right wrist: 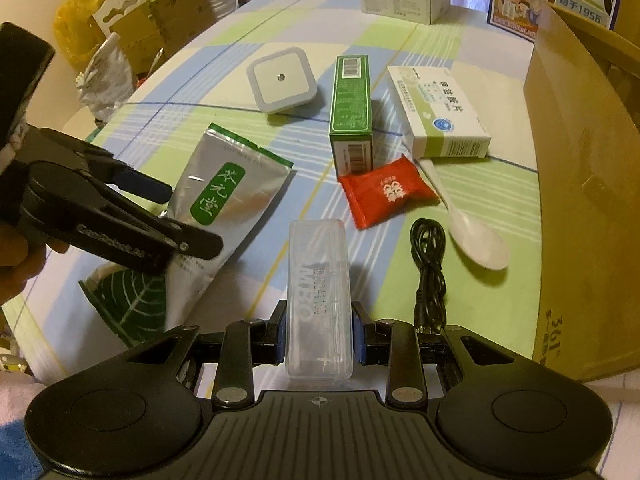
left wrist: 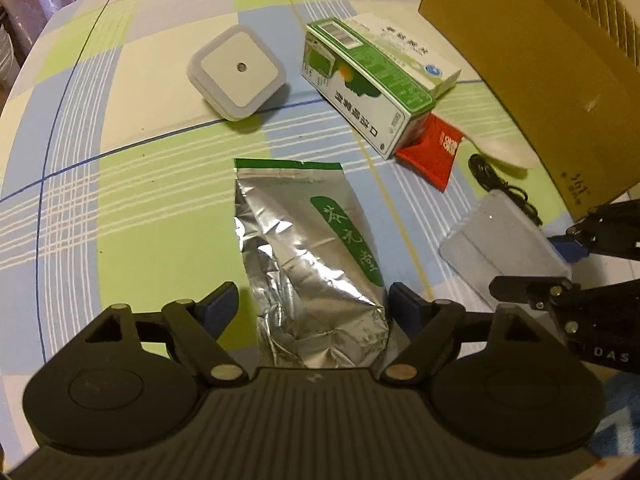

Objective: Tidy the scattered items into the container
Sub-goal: 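Lift and carry the clear box and foil bag toward the cardboard box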

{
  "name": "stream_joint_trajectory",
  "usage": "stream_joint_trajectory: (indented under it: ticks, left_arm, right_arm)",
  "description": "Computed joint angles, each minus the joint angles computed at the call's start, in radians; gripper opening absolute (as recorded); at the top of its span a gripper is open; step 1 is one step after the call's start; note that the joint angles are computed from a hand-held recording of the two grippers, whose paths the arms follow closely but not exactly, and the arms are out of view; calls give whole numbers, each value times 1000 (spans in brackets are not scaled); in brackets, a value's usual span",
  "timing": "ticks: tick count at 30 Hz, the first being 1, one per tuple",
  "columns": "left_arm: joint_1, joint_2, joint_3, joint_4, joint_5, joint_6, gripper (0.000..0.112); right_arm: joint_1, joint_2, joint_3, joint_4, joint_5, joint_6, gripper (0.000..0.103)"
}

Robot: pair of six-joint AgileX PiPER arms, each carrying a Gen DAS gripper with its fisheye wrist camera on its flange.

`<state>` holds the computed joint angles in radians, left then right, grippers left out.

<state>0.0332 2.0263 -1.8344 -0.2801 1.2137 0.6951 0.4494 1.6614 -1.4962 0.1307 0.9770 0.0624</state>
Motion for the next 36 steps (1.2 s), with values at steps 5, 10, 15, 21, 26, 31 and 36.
stream_joint_trajectory:
  ticks: [5, 10, 15, 21, 26, 31, 36]
  left_arm:
    - [-40, -20, 59, 67, -38, 8, 74]
    - [-25, -48, 98, 43, -59, 31, 61]
    - [0, -44, 82, 10, -28, 45, 56]
    - [3, -23, 61, 1, -15, 36, 65]
    - [-12, -29, 79, 19, -45, 36, 67]
    - [-11, -39, 79, 14, -31, 48, 53]
    - [-1, -68, 94, 14, -14, 59, 48]
  right_arm:
    - [3, 7, -6, -12, -10, 13, 28]
    - [12, 10, -5, -29, -11, 17, 28]
    - [15, 24, -21, -35, -5, 9, 31]
    - [32, 53, -44, -74, 7, 13, 43]
    - [35, 54, -32, -82, -2, 18, 43]
    - [39, 43, -11, -84, -15, 22, 30]
    - [35, 7, -3, -90, -31, 52, 29]
